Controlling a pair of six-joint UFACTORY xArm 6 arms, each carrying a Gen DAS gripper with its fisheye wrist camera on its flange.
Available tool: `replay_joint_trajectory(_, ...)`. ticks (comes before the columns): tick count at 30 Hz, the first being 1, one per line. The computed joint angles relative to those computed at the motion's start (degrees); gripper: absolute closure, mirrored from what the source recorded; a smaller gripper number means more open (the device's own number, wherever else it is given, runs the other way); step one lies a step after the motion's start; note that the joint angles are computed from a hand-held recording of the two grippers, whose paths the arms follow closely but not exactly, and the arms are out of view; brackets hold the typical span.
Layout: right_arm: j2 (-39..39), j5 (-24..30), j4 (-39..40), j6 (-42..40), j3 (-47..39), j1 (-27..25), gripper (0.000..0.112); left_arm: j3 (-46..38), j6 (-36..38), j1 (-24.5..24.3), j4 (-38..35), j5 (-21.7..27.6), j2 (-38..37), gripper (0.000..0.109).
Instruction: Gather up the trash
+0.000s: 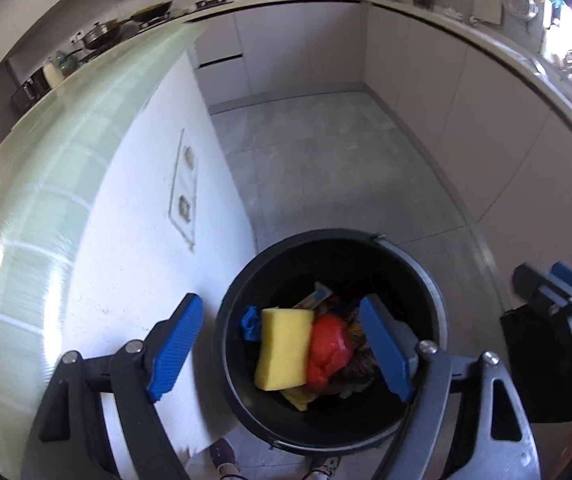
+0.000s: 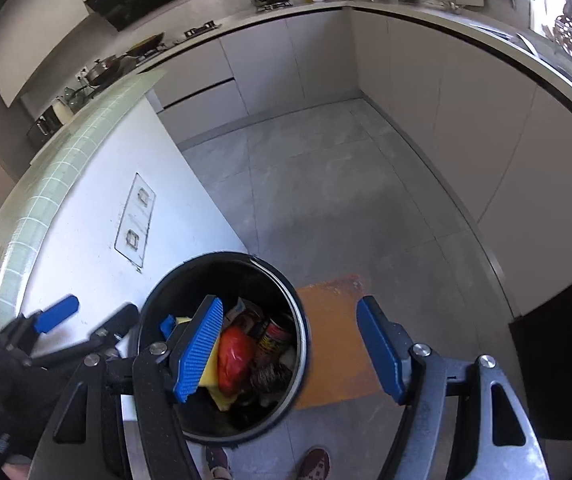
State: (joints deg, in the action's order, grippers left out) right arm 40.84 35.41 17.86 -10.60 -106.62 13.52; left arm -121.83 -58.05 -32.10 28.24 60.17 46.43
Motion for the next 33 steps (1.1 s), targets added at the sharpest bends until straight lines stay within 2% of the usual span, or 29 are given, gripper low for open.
replay_joint_trajectory(3, -3.3, 1.3, -0.1, 0.2, 2.7, -0.7, 0.041, 1.2, 1.0, -0.1, -3.0, -1.2, -2.3, 0.027)
replay_joint_trajectory(4, -4.7, 1.2, -0.5, 0.4, 4.1, -0.8, 0.041, 1.1, 0.8, -0.5, -2.9, -0.2, -3.0, 0.027)
replay_joint_trajectory(11, -16.0, 0.1, 0.6, -0.7, 15.9, -0.6, 0.04, 12.0, -3.7, -4.0, 3.0, -2.2, -15.1, 0.027)
replay_joint_trajectory(15, -25.0, -1.8, 3.4, -2.4, 26.4, 0.9, 0.04, 22.7, -8.5, -6.2, 7.7, -3.2, -25.0, 0.027)
replay_joint_trajectory(19, -36.4, -4.1, 4.4, -3.3, 39.2, 4.2, 0.04, 37.1, -15.9, -9.0, 12.6, -4.5, -37.2, 0.026)
replay_joint_trajectory(22, -45.2, -4.9, 3.3, -1.4, 48.0, 7.3, 0.04, 46.1, -20.9, -11.7, 14.8, -2.5, -45.6, 0.025)
replay_joint_trajectory(26, -59.5, -6.1, -1.2, 3.6, 60.1, 13.2, 0.039, 55.5, -27.7, -17.1, 16.8, 3.5, -55.8, 0.025)
replay_joint_trajectory(29, -68.7, -7.2, -8.3, 10.5, 66.4, 17.0, 0.039, 59.1, -30.6, -20.3, 17.5, 6.7, -60.4, 0.023)
replay_joint_trajectory(33, -78.1, -7.3, -18.3, 19.9, 71.1, 20.2, 0.035, 59.5, -32.7, -24.6, 18.7, 11.6, -62.9, 0.023)
